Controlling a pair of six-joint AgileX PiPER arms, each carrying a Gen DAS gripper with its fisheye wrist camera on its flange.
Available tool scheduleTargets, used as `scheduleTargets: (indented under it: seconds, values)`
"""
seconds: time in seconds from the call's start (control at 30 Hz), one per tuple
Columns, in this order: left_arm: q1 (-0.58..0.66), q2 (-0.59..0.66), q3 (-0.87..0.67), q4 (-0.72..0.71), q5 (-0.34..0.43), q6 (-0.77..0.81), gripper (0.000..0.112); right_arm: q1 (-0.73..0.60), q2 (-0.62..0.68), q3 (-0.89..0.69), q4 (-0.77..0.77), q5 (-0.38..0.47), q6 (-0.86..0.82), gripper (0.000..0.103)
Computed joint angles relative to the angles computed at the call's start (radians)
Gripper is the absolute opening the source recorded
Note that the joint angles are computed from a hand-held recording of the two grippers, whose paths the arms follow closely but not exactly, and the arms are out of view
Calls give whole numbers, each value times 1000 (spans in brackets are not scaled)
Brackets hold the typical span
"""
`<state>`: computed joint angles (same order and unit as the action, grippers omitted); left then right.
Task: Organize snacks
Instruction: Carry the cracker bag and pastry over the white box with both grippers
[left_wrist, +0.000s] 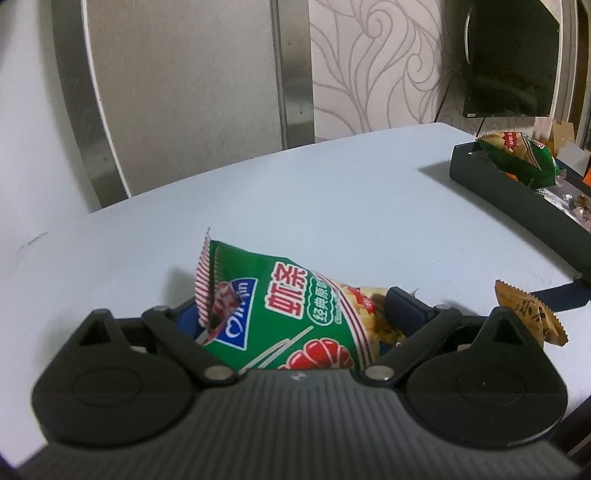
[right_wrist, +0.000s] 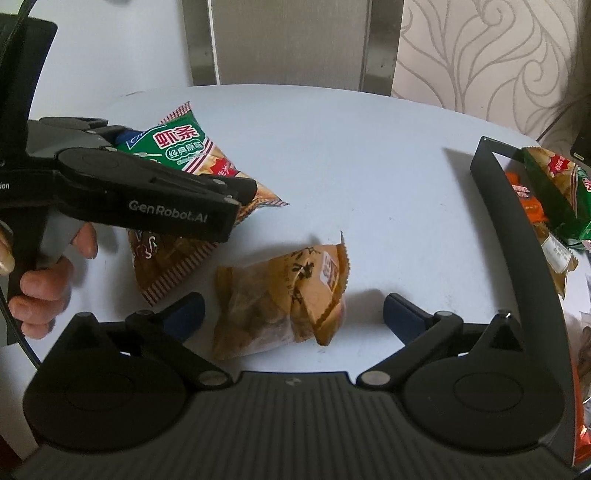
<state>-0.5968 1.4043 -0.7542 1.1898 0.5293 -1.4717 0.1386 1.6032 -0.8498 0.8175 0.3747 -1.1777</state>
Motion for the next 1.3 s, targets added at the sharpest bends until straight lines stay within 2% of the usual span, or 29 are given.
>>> scheduleTargets:
  seconds: [0.13, 0.2, 0.23, 0.33, 0.37, 0.5, 0.7, 0.93, 1.3]
  values:
    - [4, 4, 1, 8, -8, -1, 102, 13, 12, -23, -63, -19, 53, 103]
    - [7, 2, 6, 16, -14, -8, 102, 2, 23, -39, -39, 3, 7, 101]
    - [10, 2, 5, 13, -17, -4, 101, -17, 32, -52, -4, 41, -31, 96]
    - [15, -3, 5, 4, -25, 11, 98, -24, 23, -59, 13, 50, -49, 69]
    - [13, -9, 12, 21, -28, -4, 96, -18, 24, -68, -19, 52, -20, 67]
    - [-18, -39, 61, 154, -10, -124, 82, -20, 9, -53, -20, 49, -34, 65]
    - [-42, -40, 43, 165, 20, -110, 72, -53, -37, -50, 14, 107, -40, 64]
    - [-40, -23, 3, 127, 23, -79, 69, -99, -105, -41, 39, 183, -53, 64]
    - [-70, -47, -35, 91, 63, -59, 69, -161, -135, 2, 107, 208, -131, 63]
